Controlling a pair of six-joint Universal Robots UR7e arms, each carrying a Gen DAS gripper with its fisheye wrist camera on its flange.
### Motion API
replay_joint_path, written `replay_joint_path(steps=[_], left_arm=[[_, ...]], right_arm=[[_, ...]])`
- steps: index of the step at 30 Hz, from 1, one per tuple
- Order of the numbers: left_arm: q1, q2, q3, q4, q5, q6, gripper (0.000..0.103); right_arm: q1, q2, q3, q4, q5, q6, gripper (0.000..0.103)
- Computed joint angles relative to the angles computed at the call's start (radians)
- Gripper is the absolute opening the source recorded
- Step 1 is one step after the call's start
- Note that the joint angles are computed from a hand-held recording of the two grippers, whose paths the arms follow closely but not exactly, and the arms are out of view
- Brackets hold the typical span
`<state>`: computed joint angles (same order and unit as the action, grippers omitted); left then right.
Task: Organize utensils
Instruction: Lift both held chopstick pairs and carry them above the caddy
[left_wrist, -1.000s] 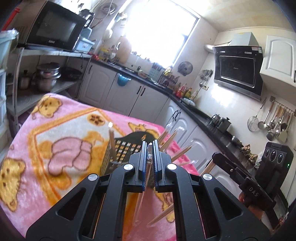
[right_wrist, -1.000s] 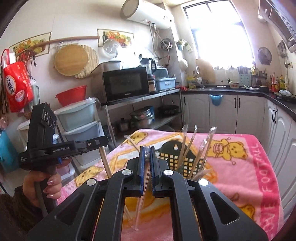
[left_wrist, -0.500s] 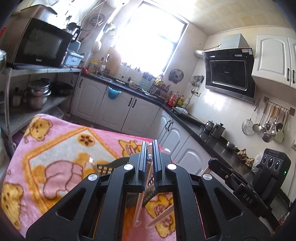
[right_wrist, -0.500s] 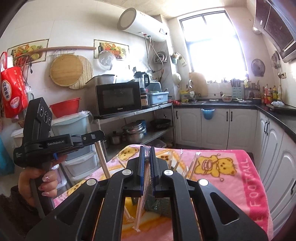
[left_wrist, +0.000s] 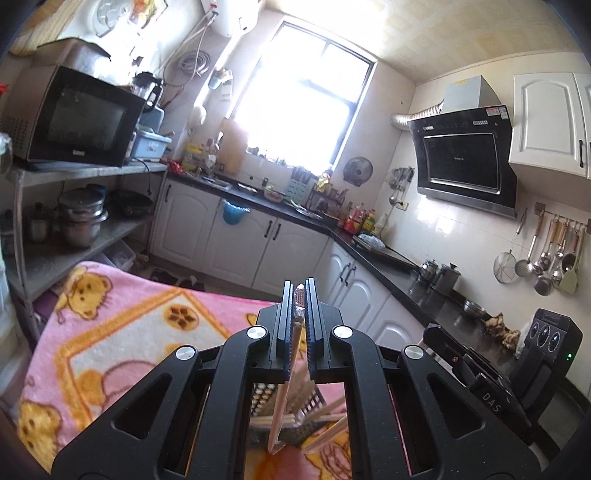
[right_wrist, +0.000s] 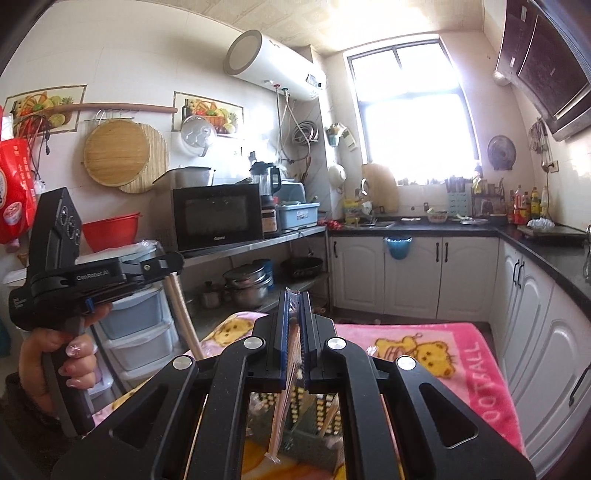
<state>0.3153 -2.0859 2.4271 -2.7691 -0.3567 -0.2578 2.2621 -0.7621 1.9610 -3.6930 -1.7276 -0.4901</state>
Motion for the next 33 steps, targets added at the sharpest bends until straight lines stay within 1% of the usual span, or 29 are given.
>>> replay_joint_path(steps=[4, 7, 11, 17, 21, 25, 30, 33], left_arm=[[0.004, 0.034, -0.019, -0.094, 0.026, 0.086, 0.003], [0.017, 0.058, -0.034, -0.168, 0.03, 0.145, 0.003], [0.059, 0.114, -0.061, -0.312, 0.011, 0.242, 0.003], [0.13, 0.19, -0.079, -0.454, -0.026, 0.307, 0.003], [0.172, 0.229, -0.083, -0.519, -0.049, 0.333, 0.003], [0.198, 0.267, -0.077, -0.589, -0.052, 0.383, 0.003], [0.222, 0.297, -0.068, -0.622, -0.059, 0.413, 0.003], [0.243, 0.306, -0.06, -0.615, -0.077, 0.399, 0.003]], right_arm=[[-0.003, 0.015, -0.031, -0.003, 0.006, 0.0, 0.005], [-0.003, 0.031, -0.057, -0.013, 0.006, -0.006, 0.005], [-0.004, 0.052, -0.083, -0.027, 0.013, -0.01, 0.005], [-0.006, 0.1, -0.134, -0.059, 0.011, -0.045, 0.005], [-0.012, 0.132, -0.158, -0.064, 0.019, -0.051, 0.005], [-0.022, 0.155, -0.167, -0.065, 0.02, -0.04, 0.005], [-0.03, 0.181, -0.172, -0.075, 0.014, -0.034, 0.006], [-0.035, 0.193, -0.171, -0.074, 0.013, -0.028, 0.006]])
